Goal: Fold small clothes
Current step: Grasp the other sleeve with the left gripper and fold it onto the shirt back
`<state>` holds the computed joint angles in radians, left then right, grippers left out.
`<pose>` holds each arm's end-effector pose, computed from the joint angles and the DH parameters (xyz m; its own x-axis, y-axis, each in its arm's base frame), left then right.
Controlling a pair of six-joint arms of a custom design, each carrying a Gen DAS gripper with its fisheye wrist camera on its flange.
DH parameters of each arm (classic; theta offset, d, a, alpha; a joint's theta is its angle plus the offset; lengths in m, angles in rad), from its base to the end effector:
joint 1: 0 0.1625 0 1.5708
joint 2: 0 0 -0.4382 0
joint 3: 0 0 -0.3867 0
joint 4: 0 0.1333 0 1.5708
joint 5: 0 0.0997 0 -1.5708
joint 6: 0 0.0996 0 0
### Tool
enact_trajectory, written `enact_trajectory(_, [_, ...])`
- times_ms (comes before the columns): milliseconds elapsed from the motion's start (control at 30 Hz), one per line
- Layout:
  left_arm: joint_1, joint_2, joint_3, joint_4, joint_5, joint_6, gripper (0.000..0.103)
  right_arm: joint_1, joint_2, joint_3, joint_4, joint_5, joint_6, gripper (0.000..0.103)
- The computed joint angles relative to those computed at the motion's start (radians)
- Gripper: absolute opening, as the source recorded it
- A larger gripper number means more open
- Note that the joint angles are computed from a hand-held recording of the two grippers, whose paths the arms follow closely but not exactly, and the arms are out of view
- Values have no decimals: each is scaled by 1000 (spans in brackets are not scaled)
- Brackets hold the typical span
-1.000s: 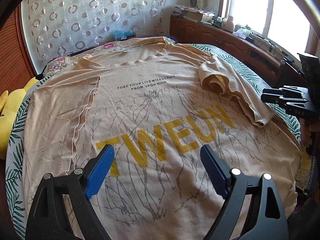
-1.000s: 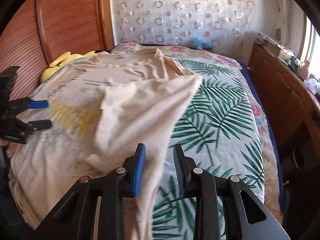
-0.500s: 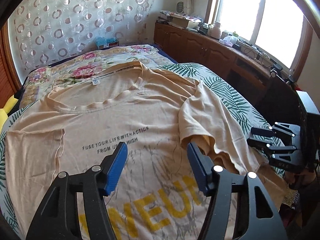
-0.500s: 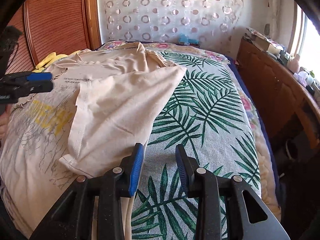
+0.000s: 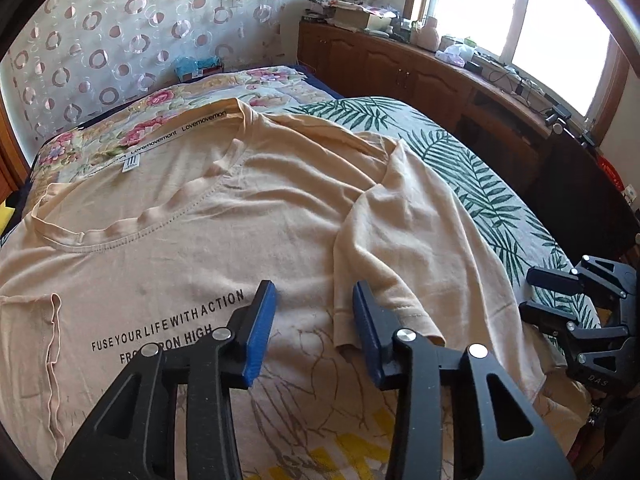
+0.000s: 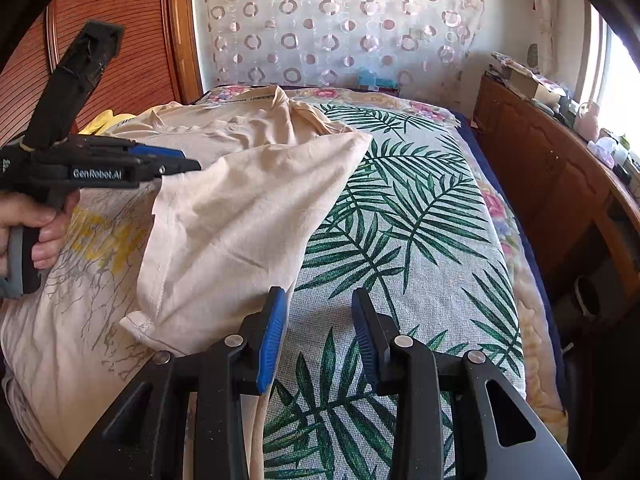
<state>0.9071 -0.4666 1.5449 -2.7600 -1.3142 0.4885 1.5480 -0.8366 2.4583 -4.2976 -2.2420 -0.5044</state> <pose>-0.2964 -0.6364 -0.0658 -0.4008 0.8740 -0.2747 0.9063 0.4221 0.0206 0.0625 -0.3899 0.1557 -0.6792 0.2850 0.6763 -0.3633 0.6701 -0.6473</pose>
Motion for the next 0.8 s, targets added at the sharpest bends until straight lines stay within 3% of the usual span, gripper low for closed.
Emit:
enact_trajectory(500, [-15,-27,57,-1,-35,42,37,-1,-2,2,0,2,0,36])
enact_trajectory(633, [-19,-31,72,-6,-46,61,23,-1,-1,2,0,2,0,36])
enact_trajectory(700, [-18,-34,72,-2,-55,53,2,-2,-1,2,-1,2,-1,36])
enact_trajectory(800, [-26,-45,88,-44,-40,69,3,-2,-1,2,-1,3,-1,36])
